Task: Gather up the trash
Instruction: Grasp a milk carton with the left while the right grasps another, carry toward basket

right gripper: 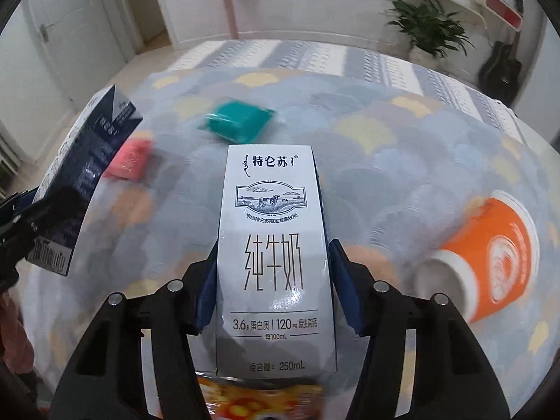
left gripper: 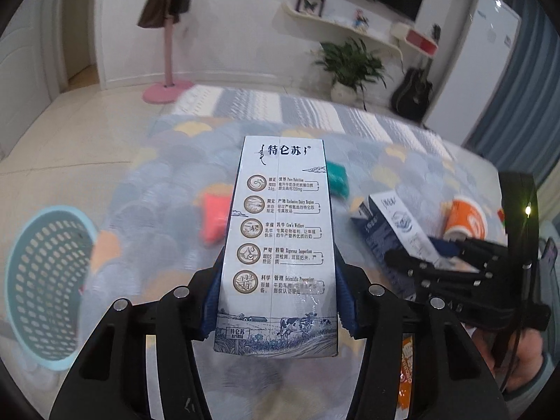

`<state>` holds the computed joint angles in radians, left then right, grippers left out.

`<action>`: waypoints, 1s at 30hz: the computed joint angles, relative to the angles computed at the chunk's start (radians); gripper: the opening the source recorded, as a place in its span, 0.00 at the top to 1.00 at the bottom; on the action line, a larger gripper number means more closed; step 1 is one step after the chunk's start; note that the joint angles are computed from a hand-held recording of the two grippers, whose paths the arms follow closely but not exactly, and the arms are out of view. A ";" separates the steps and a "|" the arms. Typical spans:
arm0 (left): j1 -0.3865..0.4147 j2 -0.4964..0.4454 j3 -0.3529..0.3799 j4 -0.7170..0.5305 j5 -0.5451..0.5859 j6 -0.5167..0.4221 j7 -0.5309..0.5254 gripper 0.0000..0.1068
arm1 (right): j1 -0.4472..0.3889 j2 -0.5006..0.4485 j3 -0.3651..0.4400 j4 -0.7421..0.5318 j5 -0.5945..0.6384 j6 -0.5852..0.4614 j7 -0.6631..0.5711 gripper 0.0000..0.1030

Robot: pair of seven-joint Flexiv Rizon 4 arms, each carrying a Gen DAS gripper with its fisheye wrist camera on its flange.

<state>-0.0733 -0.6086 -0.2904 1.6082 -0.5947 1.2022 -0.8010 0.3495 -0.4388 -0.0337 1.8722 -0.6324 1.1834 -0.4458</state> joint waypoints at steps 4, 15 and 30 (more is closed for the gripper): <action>0.076 0.042 -0.064 0.048 -0.108 0.074 0.055 0.52 | 0.040 0.013 -0.035 -0.026 -0.082 0.062 0.060 0.48; 0.245 0.121 -0.128 0.093 -0.543 0.190 0.236 0.52 | 0.155 -0.158 -0.002 -0.402 -0.133 0.096 -0.097 0.48; 0.230 -0.007 0.103 0.039 -0.369 0.174 -0.062 0.52 | 0.254 -0.551 0.109 -1.001 0.209 -0.195 -0.441 0.47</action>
<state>0.1568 -0.6152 -0.1876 1.6475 -0.9636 1.3767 -0.8625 0.6039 -0.9903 0.0756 0.8713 -0.4229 0.9882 -0.8870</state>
